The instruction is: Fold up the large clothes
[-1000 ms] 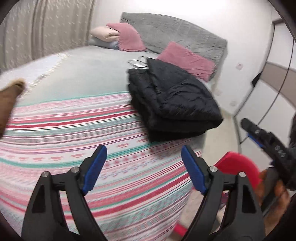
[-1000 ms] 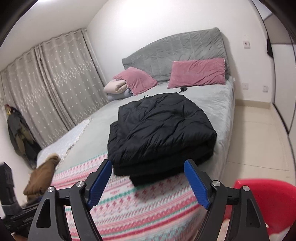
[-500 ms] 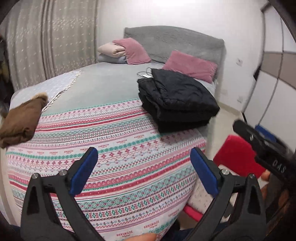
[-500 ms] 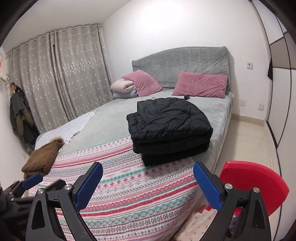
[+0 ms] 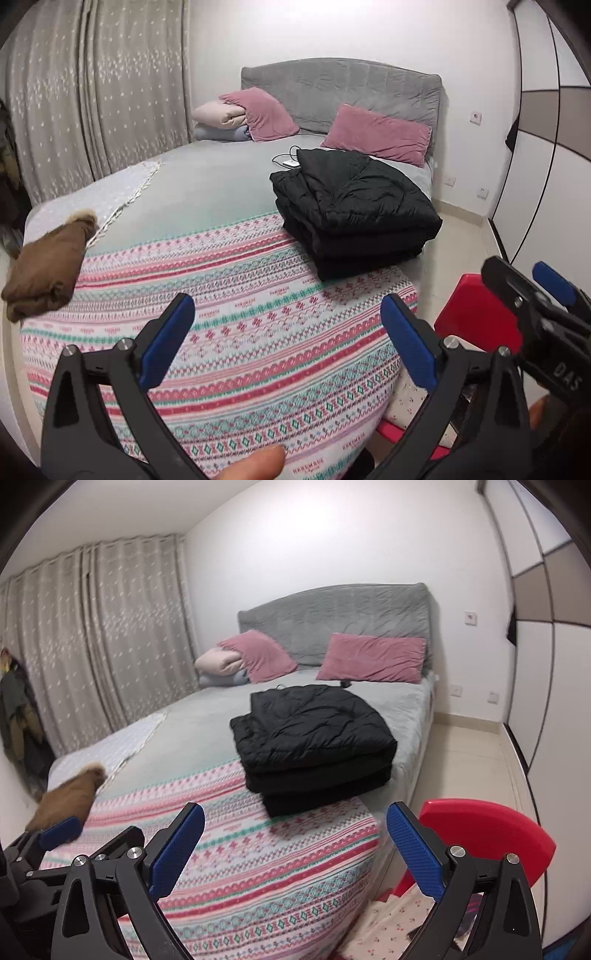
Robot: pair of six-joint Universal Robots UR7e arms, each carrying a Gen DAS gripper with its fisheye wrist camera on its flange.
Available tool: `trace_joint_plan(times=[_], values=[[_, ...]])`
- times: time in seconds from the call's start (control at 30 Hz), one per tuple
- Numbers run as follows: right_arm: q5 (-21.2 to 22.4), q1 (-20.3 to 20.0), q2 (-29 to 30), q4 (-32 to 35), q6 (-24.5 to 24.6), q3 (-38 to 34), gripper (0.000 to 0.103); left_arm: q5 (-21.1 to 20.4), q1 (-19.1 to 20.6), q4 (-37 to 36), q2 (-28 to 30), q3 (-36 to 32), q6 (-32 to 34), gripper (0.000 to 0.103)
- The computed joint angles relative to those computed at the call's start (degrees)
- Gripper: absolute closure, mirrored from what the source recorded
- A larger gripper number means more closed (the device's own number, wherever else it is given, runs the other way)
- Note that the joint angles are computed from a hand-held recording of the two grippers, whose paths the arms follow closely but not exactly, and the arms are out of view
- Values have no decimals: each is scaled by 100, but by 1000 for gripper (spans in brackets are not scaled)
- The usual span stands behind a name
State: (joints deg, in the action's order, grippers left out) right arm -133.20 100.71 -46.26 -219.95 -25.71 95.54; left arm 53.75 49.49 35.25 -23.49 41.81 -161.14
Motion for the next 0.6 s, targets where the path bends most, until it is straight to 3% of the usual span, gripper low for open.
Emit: trace_joint_plan(times=[0.1,0.27,0.4,0.6], values=[[-20,-43,-31,-73,102,9,1,133,33,312,328,-532,-11,3],[-415,-81,177,-340,-236,-278,1,-55,127,281,664,-875,259,1],[-536,-187,314,-26,-180,-497,0,41,315,922,1122,-1722,12,1],[-630,-199,659,-25,-634,-845,0,-17,464,1004,1248,-2031,-88,1]])
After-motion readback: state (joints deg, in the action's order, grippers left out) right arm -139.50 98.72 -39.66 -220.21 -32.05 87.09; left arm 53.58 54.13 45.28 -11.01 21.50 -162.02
